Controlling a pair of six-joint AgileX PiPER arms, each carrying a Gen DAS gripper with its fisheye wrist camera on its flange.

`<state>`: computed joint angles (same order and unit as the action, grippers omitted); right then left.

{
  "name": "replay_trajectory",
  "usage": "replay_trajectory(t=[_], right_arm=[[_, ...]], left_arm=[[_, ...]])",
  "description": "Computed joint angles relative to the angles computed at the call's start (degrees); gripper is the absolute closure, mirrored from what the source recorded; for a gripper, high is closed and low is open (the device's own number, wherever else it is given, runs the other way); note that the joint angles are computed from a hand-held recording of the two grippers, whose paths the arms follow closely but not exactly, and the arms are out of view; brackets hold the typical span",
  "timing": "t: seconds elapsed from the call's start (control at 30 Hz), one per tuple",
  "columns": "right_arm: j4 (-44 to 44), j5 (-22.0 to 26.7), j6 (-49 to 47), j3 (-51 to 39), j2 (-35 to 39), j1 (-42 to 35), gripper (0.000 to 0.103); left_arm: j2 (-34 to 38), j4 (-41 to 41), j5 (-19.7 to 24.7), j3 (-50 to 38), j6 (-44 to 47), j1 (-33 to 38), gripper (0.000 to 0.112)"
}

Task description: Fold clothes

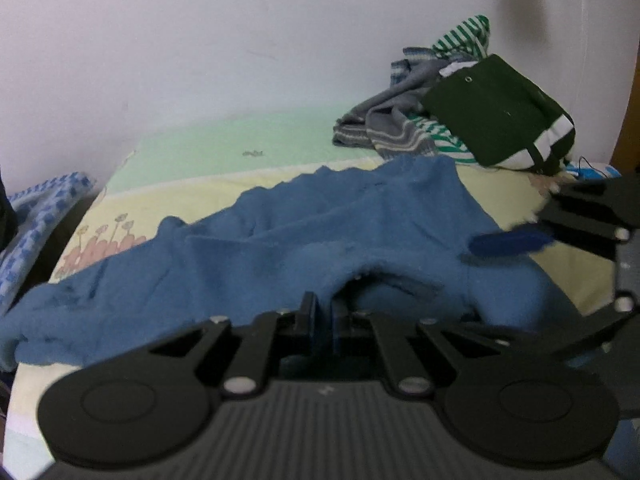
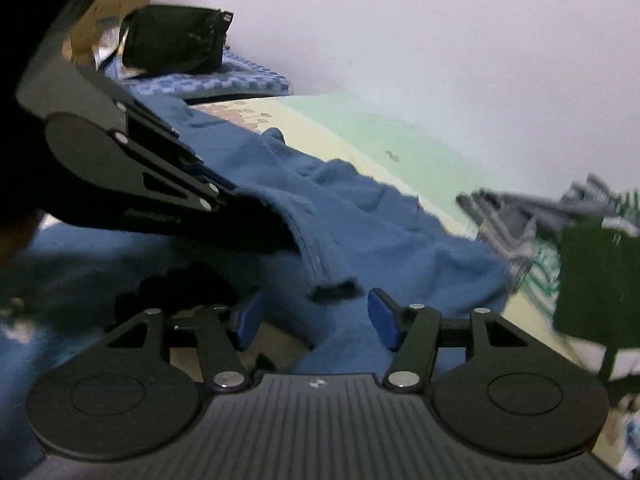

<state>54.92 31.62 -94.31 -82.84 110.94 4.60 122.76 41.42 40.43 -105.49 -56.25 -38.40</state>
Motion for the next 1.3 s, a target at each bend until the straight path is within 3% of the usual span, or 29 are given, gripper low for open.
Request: replay_trajectory(t=[0.07, 0.13, 0.2, 0.23, 0.33, 0.5, 0.67, 0.8, 0.9, 1.0, 1.2, 1.3], right_arm=[[3.82, -5.43, -5.77, 1.67, 0.05, 2.21, 0.044], [0.87, -9.32, -4.46, 0.79, 1.36, 4.49, 0.050], [-8.80, -9.33, 5.00, -2.69, 3.78, 5.73, 0.097], [-11.49, -8.05, 9.65, -4.81, 4.90, 5.46, 0.098], [-8.05, -4.44, 13.46, -8.30, 5.40, 2.76, 0.099], [0.84, -8.54, 8.87, -5.30, 0.88, -0.11, 0.099], [3.48, -11.59, 7.04, 0.14, -4.84, -1.64, 0.099], [6.10, -14.25, 3.28, 9.07, -13.06, -3.09, 0.099], [-1.39, -14.25, 9.82, 14.23, -19.37, -4.79, 0.099], [-14.18, -12.16, 22.00, 17.91, -25.06, -6.56, 0.099], [-33.93, -7.13, 40.28, 25.91, -35.45, -5.53, 0.099], [-38.47, -2.62, 46.66, 27.94, -39.27, -5.30, 0.099]], left_arm=[[0.13, 0.32, 0.07, -0.05, 0.31, -0.23, 0.108], [0.15, 0.23, -0.13, -0.01, 0.22, -0.28, 0.108], [-0.36, 0.77, -0.03, 0.70, -0.35, -0.28, 0.106], [-1.36, 1.41, -0.27, 2.05, -0.89, -0.36, 0.098], [-5.26, 1.75, -2.98, 7.27, -0.17, -0.63, 0.092], [-10.86, -7.32, -9.32, 14.23, 11.89, -1.66, 0.093], [-4.92, -12.58, -10.51, 7.07, 20.52, -2.95, 0.092], [0.76, -7.40, -7.89, -0.86, 17.29, -2.25, 0.092], [0.58, -3.88, -8.30, -0.33, 17.60, -1.18, 0.092], [-0.82, -10.40, -10.91, 1.42, 26.06, 0.87, 0.092], [-2.20, -12.63, -12.79, 4.01, 32.32, 0.89, 0.092], [-4.87, -18.30, -15.06, 7.98, 37.57, 1.34, 0.091]])
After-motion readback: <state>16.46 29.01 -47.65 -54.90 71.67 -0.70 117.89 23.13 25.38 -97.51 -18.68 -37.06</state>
